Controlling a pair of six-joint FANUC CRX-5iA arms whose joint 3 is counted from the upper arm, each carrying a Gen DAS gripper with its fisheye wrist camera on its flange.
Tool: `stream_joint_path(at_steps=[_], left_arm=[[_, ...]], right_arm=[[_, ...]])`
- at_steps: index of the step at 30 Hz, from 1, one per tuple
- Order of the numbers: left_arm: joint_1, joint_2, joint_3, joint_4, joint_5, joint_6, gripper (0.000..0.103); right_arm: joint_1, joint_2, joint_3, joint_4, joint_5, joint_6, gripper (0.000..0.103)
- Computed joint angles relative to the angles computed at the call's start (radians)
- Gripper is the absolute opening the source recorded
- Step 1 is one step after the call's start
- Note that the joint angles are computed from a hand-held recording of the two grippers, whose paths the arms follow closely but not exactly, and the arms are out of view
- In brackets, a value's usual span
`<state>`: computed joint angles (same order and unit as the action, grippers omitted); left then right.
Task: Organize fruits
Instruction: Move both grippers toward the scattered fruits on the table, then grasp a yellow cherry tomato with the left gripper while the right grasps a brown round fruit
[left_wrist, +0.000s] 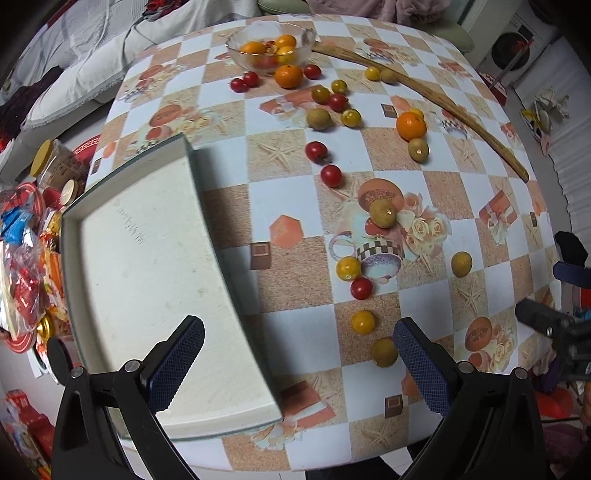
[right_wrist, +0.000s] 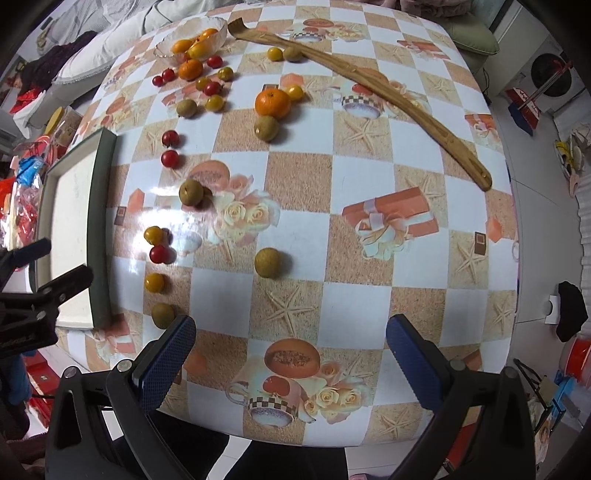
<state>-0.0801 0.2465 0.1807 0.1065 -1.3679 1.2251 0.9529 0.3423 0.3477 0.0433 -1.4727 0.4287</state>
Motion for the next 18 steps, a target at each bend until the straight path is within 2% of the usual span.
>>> stream_joint_path(at_steps=[11, 17, 18], left_arm=[[-0.046, 0.088, 0.026, -0.006, 0.044, 0.062, 0.103], [-0.062, 0.128, 0.038, -0.009, 0.07, 0.1, 0.103], [-0.064, 0.133, 0.039, -0.01, 0.071, 0.103, 0.1]], right_arm=[[0.0, 0.01, -0.061, 0.008, 0.07, 0.008, 0.103], [-0.009, 0.031, -0.07, 0.012, 0.11, 0.028, 0.097], [-0.012, 0.037, -0.069, 0.009, 0.118, 0.035, 0.095]])
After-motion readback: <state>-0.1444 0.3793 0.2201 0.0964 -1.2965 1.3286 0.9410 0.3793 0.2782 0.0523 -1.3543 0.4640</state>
